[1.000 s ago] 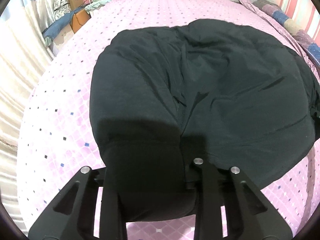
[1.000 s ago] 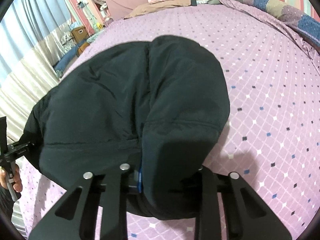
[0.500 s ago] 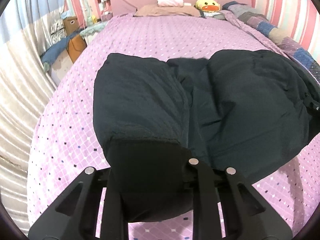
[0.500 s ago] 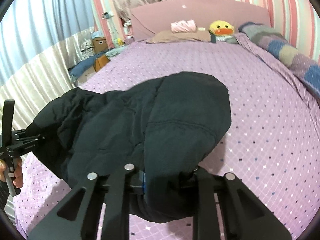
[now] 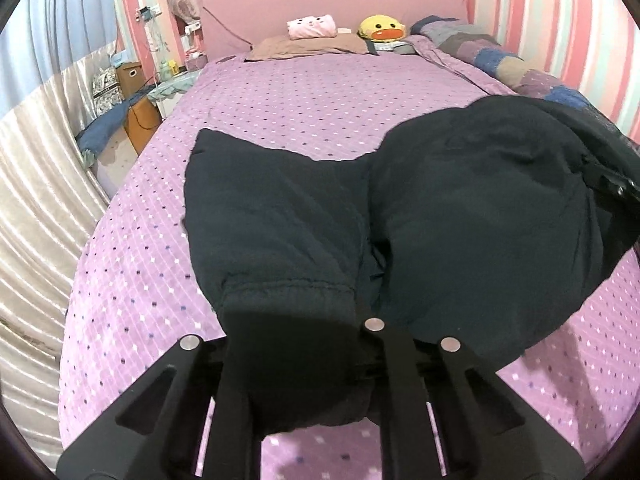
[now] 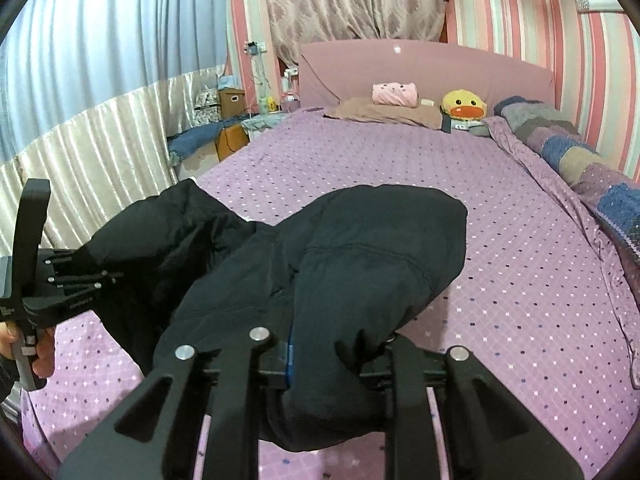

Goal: Fold large clothes

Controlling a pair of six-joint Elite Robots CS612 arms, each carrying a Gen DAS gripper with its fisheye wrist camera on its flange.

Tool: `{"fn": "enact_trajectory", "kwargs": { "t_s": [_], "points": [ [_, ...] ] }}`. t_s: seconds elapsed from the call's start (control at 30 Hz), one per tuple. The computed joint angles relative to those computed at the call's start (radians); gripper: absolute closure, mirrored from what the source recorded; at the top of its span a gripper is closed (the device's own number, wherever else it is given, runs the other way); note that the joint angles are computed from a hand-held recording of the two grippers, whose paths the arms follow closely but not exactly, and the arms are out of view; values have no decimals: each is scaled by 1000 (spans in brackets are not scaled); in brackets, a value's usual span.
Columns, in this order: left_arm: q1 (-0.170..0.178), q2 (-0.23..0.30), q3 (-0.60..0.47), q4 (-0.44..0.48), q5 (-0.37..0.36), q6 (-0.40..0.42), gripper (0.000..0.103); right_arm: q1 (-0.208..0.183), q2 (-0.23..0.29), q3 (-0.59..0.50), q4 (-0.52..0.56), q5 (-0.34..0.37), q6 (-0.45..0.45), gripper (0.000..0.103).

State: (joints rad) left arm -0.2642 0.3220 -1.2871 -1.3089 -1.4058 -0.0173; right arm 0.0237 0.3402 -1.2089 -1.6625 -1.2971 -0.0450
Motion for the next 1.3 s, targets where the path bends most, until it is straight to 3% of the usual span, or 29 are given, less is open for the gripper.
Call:
{"fn": "enact_trajectory", "kwargs": {
  "t_s": [0.13,0.57,0.63,0.83,1.13,1.3],
  "points": [
    [-10,34,-95,70,3,11,94,-2,33,-91,53,-5,-2,85],
    [11,123,-351,247,-74,-96,93,-33,173,-385,234,-39,62,85],
    [19,132,-368,269,-77,-117,93,-34,187,-399,259,-64,57,85],
    [29,141,-360,281,-59,-153,92,-58,221,-403,312,-72,158,84],
    [22,182,-376,290,-18,-163,83,-51,237,-390,381,-127,135,79],
    [27,188,-386,299,-26,-148,81,-56,240,-391,391,-116,147,78]
  ]
}}
